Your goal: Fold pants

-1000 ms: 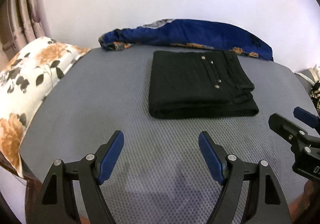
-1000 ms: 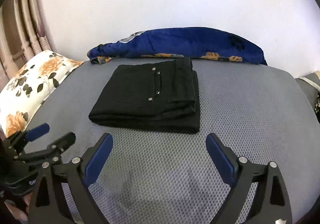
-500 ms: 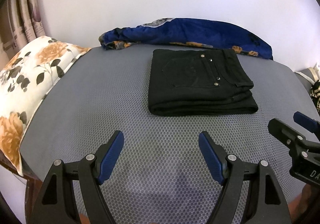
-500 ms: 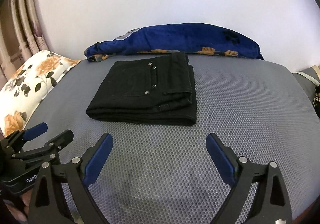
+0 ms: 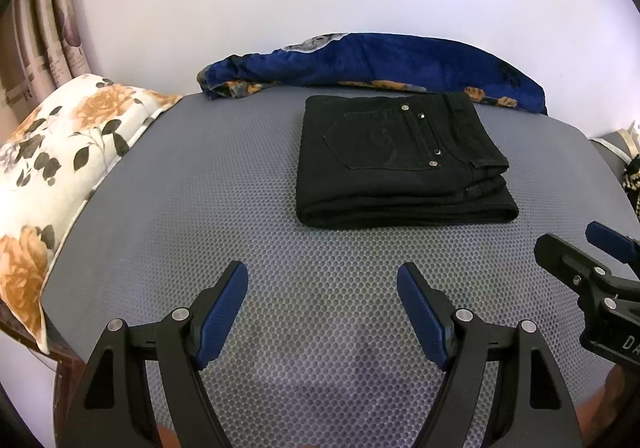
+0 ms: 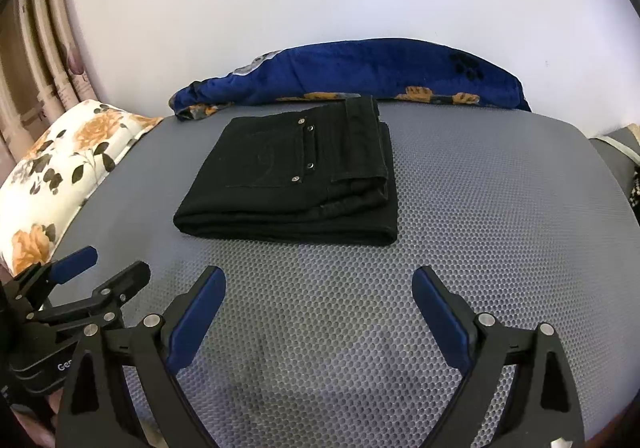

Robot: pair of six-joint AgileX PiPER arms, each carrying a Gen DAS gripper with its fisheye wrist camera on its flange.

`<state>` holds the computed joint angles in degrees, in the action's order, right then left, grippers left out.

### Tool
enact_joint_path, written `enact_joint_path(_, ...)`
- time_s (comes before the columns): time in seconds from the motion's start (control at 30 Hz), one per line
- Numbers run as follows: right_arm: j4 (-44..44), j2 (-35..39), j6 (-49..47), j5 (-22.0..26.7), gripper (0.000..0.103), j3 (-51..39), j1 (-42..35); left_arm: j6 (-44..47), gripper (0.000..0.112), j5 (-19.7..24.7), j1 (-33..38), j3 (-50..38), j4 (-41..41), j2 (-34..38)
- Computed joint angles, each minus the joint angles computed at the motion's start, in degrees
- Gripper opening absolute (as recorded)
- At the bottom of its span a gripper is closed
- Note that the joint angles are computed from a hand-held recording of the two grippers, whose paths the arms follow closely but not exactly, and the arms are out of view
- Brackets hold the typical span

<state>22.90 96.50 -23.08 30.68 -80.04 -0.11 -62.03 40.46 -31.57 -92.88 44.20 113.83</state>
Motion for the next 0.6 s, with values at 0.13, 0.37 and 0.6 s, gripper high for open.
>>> enact_joint_path(0.13, -0.2, 0.2, 0.2, 0.0, 0.093, 0.0, 0.0, 0.2, 0.077, 0.3, -0.1, -0.3, -0.1, 0.2)
enact_joint_path(0.37, -0.7, 0.7, 0.7, 0.7, 0.093, -0.4, -0.1, 0.1, 0.077, 0.5, -0.1, -0.4, -0.1, 0.3)
enact_joint_path(0.6, -1.1, 1.0, 1.2, 1.0, 0.093, -0.7, 0.0, -0.2, 0.077, 0.3, -0.2, 0.0, -0.1, 0.2)
